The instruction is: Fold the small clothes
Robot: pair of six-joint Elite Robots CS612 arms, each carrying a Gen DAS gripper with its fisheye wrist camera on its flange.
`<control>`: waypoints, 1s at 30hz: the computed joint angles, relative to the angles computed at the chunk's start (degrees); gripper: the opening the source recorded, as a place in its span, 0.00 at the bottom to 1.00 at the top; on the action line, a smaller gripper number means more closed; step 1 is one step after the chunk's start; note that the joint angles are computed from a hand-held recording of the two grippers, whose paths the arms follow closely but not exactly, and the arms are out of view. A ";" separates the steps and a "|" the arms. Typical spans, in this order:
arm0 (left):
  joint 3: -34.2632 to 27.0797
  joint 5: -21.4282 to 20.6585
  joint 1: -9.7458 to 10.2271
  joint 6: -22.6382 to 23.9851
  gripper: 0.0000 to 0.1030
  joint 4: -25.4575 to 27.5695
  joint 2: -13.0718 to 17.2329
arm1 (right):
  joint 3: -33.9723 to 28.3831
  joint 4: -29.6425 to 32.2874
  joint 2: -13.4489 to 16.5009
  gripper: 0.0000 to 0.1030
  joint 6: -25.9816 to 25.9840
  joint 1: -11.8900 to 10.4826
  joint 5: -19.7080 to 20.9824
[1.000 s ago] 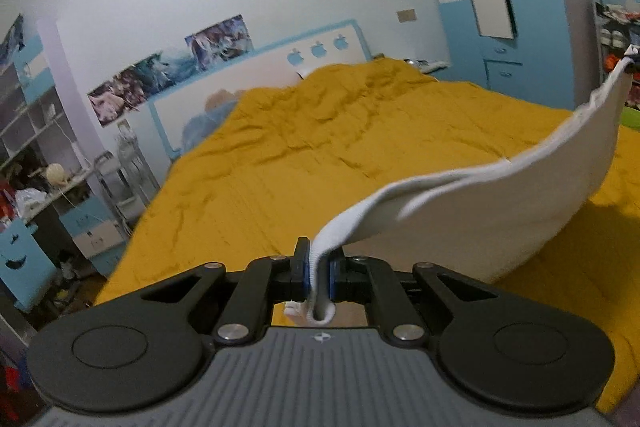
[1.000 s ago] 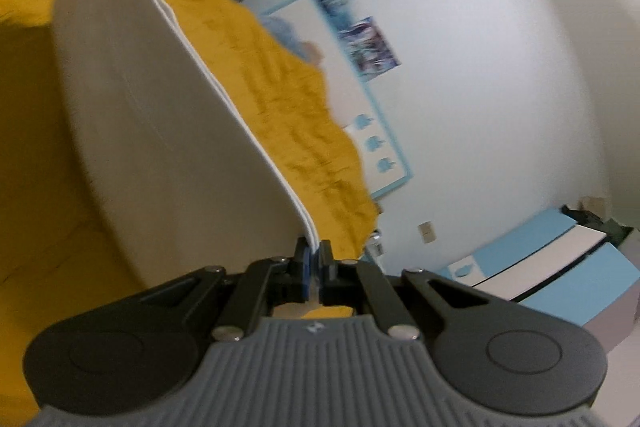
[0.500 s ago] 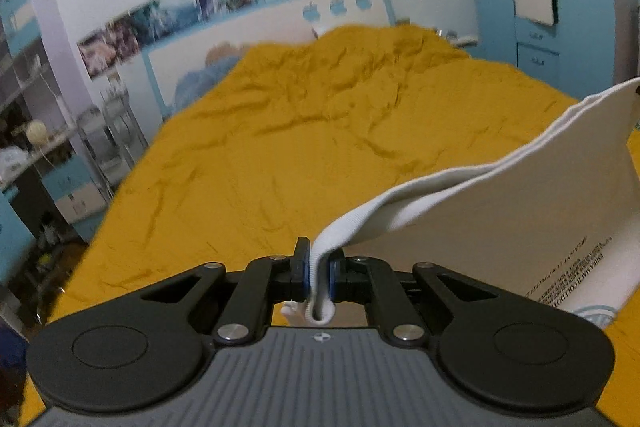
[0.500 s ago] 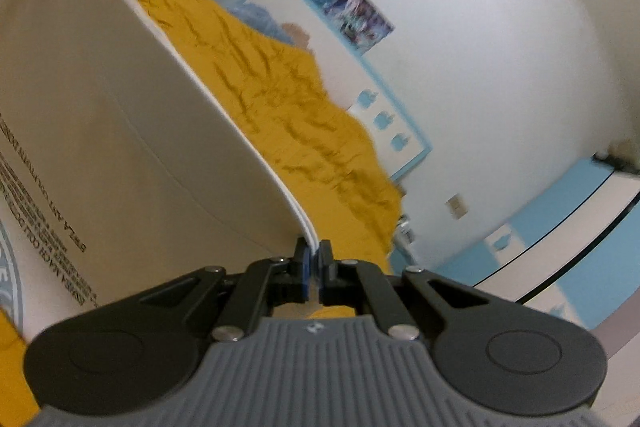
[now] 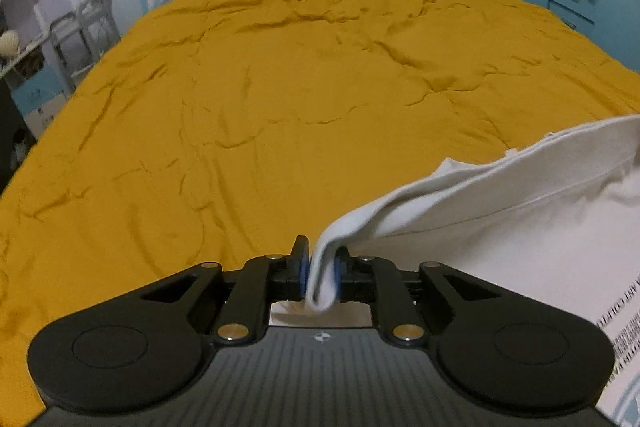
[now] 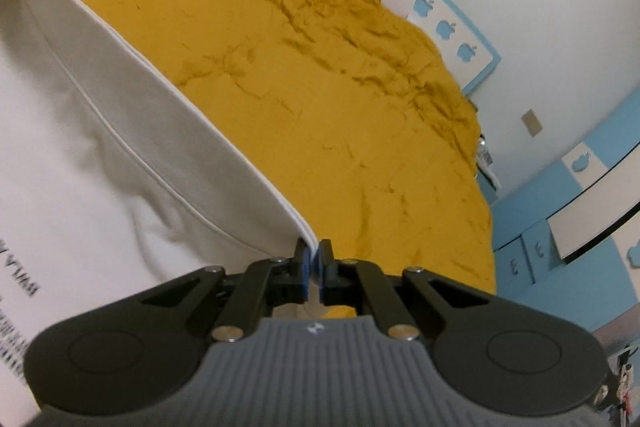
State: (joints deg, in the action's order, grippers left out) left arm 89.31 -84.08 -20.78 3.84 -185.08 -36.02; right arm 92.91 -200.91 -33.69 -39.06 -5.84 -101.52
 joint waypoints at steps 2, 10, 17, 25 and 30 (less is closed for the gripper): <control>-0.41 0.42 0.16 -0.58 0.25 -0.21 0.40 | -2.21 0.84 1.47 0.04 1.56 -0.01 -0.40; -0.28 -4.29 2.72 -9.56 0.45 -3.16 0.56 | -1.14 -2.45 1.44 0.43 17.75 -1.75 0.36; -0.61 -14.94 6.09 -20.77 0.45 -4.56 1.76 | 3.07 2.18 -1.47 0.40 40.32 -6.37 13.13; -5.86 -19.16 7.56 -35.38 0.43 -5.99 6.21 | 0.04 2.09 2.02 0.28 57.88 -8.91 23.10; -8.47 -18.66 7.14 -37.82 0.17 -3.65 7.55 | -3.51 5.07 4.04 0.17 58.81 -8.72 25.25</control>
State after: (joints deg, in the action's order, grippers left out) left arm 80.84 -102.74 -13.64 -33.98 -188.73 -28.47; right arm 89.40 -195.84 -29.65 19.75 -14.56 -76.27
